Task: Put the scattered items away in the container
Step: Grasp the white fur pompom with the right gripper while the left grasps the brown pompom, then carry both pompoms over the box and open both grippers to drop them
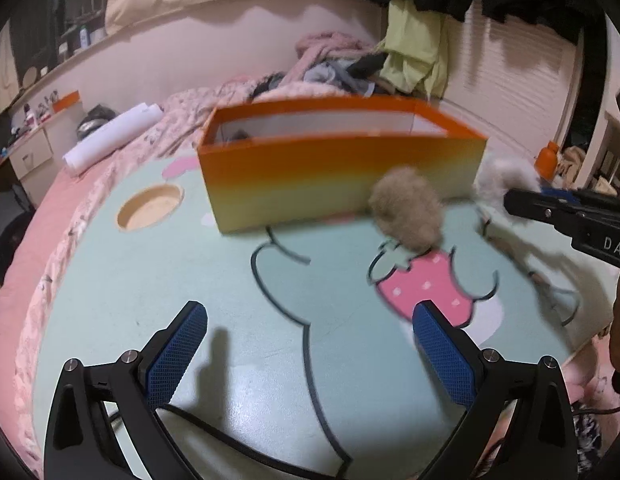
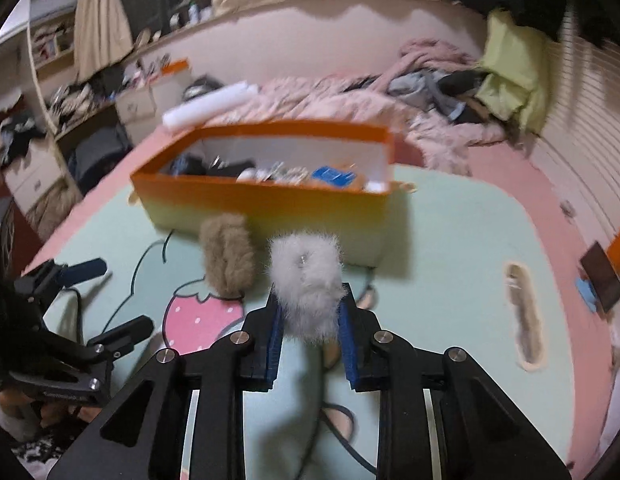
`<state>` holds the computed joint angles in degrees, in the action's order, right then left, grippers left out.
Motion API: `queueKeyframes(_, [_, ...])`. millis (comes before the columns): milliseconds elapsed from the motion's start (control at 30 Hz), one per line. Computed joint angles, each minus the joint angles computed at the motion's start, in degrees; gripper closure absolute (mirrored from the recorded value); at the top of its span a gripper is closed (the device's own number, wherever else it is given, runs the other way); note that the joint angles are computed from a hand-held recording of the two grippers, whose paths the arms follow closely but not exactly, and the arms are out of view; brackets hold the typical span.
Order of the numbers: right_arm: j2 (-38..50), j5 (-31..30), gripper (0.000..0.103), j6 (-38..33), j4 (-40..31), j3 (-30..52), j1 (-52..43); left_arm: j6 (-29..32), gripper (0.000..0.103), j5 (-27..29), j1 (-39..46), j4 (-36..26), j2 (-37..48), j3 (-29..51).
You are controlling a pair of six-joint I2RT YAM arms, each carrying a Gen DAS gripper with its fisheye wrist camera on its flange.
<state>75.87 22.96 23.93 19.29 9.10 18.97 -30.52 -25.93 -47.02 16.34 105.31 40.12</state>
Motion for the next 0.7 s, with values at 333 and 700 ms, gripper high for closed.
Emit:
queueKeyframes(333, [-11.46, 2.2, 0.077, 1.71, -7.25, -1.92, -0.46, 4.17, 0.002, 8.53, 2.0, -10.7, 7.08, 19.22])
queueKeyframes(700, [-8.05, -3.0, 0.077, 1.44, -0.61, -4.64, -4.08, 3.12, 0.073, 9.43, 4.01, -19.94, 16.77, 30.52])
